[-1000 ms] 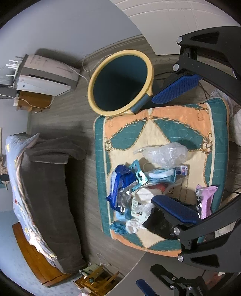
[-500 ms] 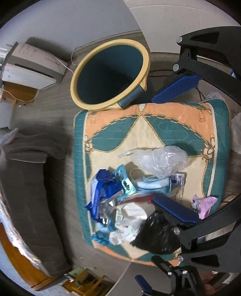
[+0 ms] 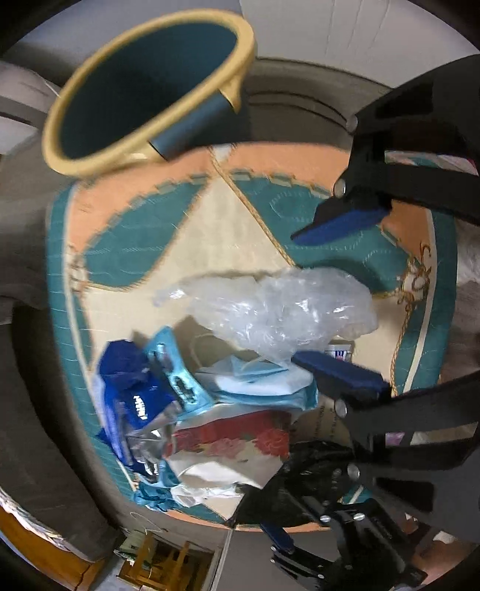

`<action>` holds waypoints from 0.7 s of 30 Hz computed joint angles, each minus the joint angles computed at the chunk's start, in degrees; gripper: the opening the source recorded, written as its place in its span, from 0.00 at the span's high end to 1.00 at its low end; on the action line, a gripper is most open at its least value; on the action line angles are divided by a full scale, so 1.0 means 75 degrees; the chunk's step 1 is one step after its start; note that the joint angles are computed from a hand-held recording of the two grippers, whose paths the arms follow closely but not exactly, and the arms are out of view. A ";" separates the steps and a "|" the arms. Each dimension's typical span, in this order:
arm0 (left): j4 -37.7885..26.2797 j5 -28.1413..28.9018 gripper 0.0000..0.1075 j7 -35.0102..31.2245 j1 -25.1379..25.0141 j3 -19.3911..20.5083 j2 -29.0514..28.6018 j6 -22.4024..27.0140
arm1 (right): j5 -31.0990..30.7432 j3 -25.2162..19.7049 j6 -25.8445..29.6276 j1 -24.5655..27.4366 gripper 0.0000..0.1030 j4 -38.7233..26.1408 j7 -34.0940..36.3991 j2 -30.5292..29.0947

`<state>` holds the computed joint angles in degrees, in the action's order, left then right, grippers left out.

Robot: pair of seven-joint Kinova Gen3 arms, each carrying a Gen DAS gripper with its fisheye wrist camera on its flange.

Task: Collect trash
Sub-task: 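Grasp the clear plastic bag with the right tool while the left grasps the black bag, then drop the clear bag into the bin with the right tool while the left drops the black bag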

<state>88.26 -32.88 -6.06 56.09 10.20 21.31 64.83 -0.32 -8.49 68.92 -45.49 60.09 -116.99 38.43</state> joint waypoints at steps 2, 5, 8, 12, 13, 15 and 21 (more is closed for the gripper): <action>-0.0046 -0.0130 0.65 0.0059 0.0052 -0.0044 -0.0002 0.0093 | -0.0194 -0.0096 0.0007 0.0125 0.67 -0.0059 0.0084 0.0067; 0.0061 -0.0129 0.84 0.0146 -0.0043 -0.0064 -0.0079 -0.0032 | -0.0263 -0.0131 -0.0085 0.0169 0.78 -0.0084 0.0233 -0.0005; 0.0128 -0.0252 0.91 0.0219 -0.0056 -0.0038 -0.0217 -0.0093 | -0.0272 -0.0117 -0.0290 0.0202 0.79 0.0027 0.0313 -0.0254; 0.0140 -0.0571 0.94 0.0370 0.0024 0.0038 -0.0375 -0.0111 | -0.0055 -0.0037 -0.0618 0.0199 0.80 0.0218 0.0401 -0.0667; 0.0062 -0.0653 0.94 0.0362 0.0066 0.0064 -0.0349 -0.0010 | -0.0034 -0.0044 -0.0719 0.0232 0.80 0.0270 0.0434 -0.0765; -0.0054 -0.0786 0.95 0.0342 0.0138 0.0091 -0.0333 0.0146 | 0.0153 0.0030 -0.0901 0.0198 0.80 0.0371 0.0400 -0.0936; -0.0724 -0.1659 0.95 0.0330 0.0564 0.0088 -0.0349 0.0979 | 0.0141 0.0042 -0.1527 0.0606 0.80 0.0639 0.0364 -0.1492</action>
<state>82.83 -45.32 -3.59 60.31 10.86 18.69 72.18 0.74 -8.17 57.46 -40.94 64.88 -114.26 27.24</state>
